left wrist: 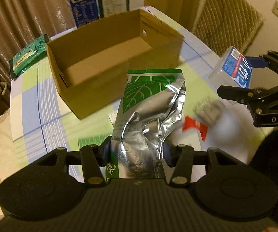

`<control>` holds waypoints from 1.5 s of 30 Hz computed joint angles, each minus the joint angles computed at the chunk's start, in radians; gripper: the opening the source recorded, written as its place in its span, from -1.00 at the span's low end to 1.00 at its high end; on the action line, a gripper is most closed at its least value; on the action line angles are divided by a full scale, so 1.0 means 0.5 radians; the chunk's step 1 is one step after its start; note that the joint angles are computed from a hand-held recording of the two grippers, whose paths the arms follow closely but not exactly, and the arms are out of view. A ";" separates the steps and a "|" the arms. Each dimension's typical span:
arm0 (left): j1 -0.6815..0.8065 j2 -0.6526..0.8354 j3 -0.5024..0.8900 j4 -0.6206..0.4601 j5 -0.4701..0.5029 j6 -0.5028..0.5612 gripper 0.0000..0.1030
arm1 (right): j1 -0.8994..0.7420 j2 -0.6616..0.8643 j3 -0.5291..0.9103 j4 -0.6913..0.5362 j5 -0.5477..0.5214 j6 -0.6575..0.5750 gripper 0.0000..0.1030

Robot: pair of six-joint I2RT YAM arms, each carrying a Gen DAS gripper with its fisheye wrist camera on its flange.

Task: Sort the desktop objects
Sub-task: 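Carry the foil bag and floss box in both tools over the cardboard box, then open both tools to drop the foil bag and floss box into the box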

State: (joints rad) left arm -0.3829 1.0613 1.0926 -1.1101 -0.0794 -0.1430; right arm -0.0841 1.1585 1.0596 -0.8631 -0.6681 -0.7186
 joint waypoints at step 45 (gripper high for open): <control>0.725 1.364 0.750 0.833 0.254 -0.062 0.05 | 0.732 1.593 1.071 0.714 0.502 0.846 0.65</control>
